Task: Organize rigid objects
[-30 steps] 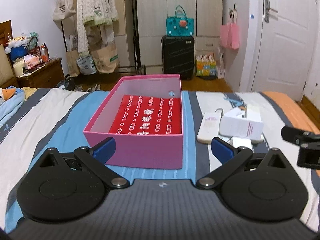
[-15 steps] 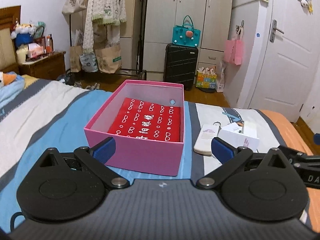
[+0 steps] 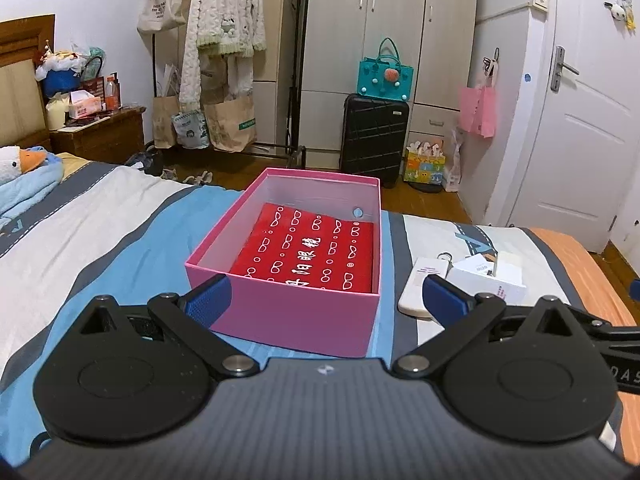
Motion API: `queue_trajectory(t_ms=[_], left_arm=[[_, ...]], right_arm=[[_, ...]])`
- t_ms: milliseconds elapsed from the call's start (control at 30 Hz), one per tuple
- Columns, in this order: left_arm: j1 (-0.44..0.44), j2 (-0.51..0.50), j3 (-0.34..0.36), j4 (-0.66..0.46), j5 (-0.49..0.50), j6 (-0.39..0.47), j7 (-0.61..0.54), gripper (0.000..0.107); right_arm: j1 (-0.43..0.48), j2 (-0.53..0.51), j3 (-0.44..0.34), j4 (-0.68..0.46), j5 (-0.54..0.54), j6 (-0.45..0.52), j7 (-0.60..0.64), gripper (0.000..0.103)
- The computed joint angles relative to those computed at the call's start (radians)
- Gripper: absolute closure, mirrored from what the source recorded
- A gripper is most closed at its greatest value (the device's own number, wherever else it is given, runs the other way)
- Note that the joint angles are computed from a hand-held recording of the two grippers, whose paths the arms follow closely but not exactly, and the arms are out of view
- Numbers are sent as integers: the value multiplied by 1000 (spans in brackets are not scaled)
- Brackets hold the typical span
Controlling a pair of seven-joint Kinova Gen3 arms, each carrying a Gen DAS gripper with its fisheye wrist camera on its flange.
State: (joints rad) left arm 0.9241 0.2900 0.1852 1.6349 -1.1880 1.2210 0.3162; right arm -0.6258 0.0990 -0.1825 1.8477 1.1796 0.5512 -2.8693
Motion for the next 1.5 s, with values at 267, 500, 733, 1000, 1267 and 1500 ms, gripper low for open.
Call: queue_trajectory(t_ms=[267,500,733,1000,1267,1500], left_arm=[[1,3,1,5,-3,9,-17,4],[-2,5,1,5,3,6,-23,4],[-4,10,-2,-3,15,1,-41,4],[-3,10,-5,-9,29,-4,-58,4],[-20,-6,-4,-10,67,-39,-83,4],[-30,-7,-5,-17,93,-57,-109,4]], right_arm=[[0,0,-1,1,4,1,-1,0],[0,0,-1,1,5,3,-1,0],[-6,3,-4,1,9,14,-3,0],[-8,5,-3,1,13,16,-7,0],[-9,9,-2,0,8,16,1,0],[-10,10,1,0,5,15,4,0]])
